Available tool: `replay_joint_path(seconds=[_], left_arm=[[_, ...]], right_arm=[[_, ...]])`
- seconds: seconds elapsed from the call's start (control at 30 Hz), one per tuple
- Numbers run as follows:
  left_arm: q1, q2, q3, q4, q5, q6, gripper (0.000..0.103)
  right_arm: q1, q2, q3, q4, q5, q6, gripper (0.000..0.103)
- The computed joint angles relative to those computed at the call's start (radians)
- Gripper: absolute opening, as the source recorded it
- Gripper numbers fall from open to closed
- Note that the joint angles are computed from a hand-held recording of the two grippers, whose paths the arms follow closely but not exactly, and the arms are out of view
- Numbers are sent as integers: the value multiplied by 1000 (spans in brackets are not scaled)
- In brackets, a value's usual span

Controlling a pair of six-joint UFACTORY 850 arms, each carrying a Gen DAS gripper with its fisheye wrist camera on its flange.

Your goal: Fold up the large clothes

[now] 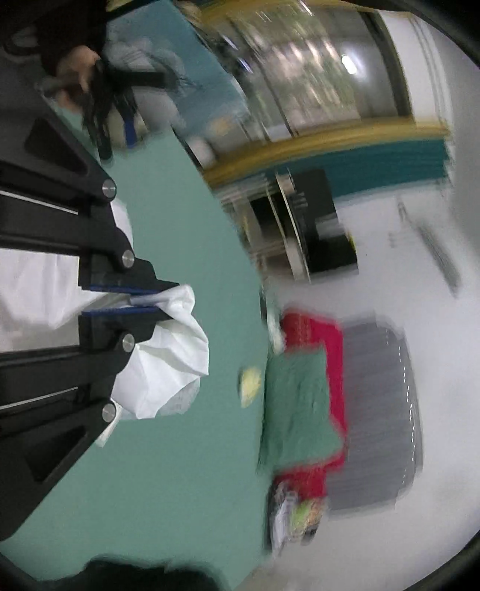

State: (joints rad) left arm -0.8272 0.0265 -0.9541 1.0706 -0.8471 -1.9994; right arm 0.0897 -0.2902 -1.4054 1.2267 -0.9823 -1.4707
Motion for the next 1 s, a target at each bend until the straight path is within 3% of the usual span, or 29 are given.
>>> replay_joint_path(seconds=[0.07,0.1,0.13,0.17,0.23,0.37,0.5,0.57,0.67,0.73,0.8,0.87,0.9,0.93,1.0], left_arm=[[0,34,23,-13,-24,-27,100],[3,52,36,-28,-40,-41,100],[6,65,46,-37,-43,-49,100],[11,79,57,-45,-38,-57,100],[28,104,80,-52,1,-82,100],[58,102,83,-62,85,-82,100],[65,24,33,-36,163,-51,100],[74,-26,-2,-26,244,-37,100],[92,-112,-66,-43,349,27,100],[99,-182,-116,-115,373,149,100],[97,-226,-141,-185,359,229,95],[95,-247,-137,-224,365,260,90],[92,-256,-136,-241,365,274,83],[88,-262,-138,-237,349,275,73],[74,-270,-146,-200,319,276,53]], right_arm=[[66,1,12,-67,-29,26,16],[94,-12,8,-118,-46,65,47],[120,-21,11,-167,-54,109,85],[134,-20,30,-200,-60,138,91],[135,-15,65,-231,-101,156,91],[55,33,133,-245,-44,110,91],[-41,29,116,-356,140,240,90],[-78,0,93,-427,222,302,90],[-112,-90,23,-541,308,425,77],[-147,-190,-66,-626,279,527,74],[-164,-301,-157,-683,166,617,74],[-175,-331,-163,-634,157,559,70],[-175,-333,-163,-615,155,514,41],[-171,-339,-168,-629,160,512,4],[-184,-350,-187,-580,152,479,2]])
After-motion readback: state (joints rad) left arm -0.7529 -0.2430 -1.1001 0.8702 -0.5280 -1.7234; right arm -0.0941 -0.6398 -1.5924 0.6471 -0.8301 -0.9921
